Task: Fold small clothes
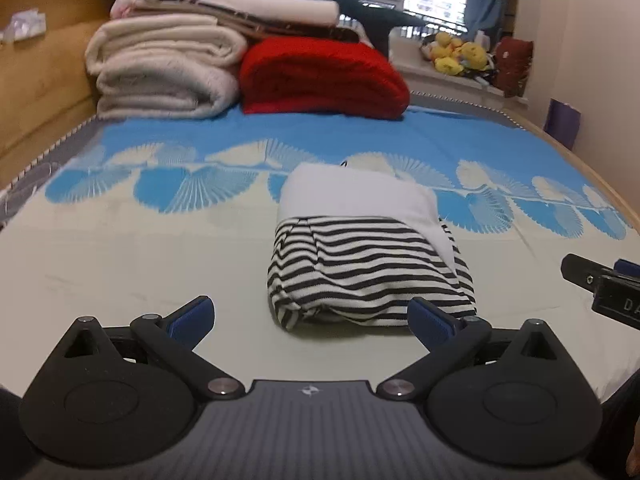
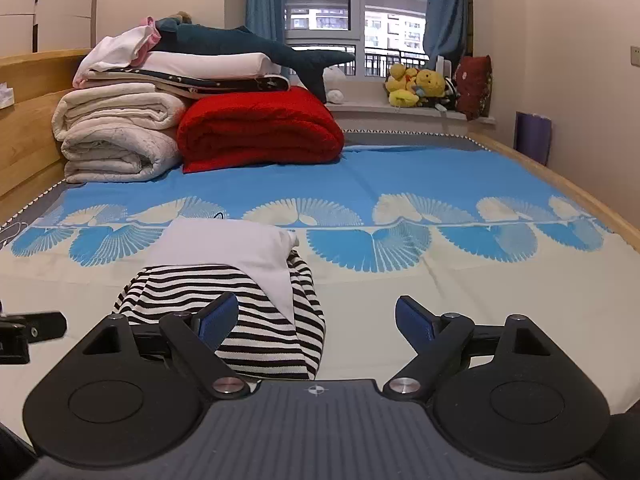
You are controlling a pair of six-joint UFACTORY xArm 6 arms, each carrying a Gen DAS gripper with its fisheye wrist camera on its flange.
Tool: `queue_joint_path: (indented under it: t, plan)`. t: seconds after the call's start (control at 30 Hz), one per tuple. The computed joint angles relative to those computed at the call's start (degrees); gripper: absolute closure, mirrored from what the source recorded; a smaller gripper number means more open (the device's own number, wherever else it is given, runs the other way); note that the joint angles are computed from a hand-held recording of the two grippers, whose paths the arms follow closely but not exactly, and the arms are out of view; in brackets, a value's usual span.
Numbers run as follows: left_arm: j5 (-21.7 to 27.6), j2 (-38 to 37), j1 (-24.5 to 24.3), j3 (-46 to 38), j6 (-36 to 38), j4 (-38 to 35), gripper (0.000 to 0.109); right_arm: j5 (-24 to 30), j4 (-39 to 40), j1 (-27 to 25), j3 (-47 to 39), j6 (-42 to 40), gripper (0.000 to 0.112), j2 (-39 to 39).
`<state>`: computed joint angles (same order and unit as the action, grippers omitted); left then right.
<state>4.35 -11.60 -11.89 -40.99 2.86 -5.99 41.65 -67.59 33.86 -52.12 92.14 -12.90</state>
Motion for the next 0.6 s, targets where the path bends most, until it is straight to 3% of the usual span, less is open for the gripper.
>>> queue_joint_path:
  t: [0.13,0.6]
  plan:
    - [-0.38,1.15,0.39,-0.62,-3.22,3.67,0.006,-0.22,0.70,-0.21,-0.91,0.39,0.025,1.22]
    - [1.24,2.86,-0.28,-1.72,-1.50,-0.61,0.006,-2.15,1.62,0.78,-4.99,-1.49,0.025,5.75]
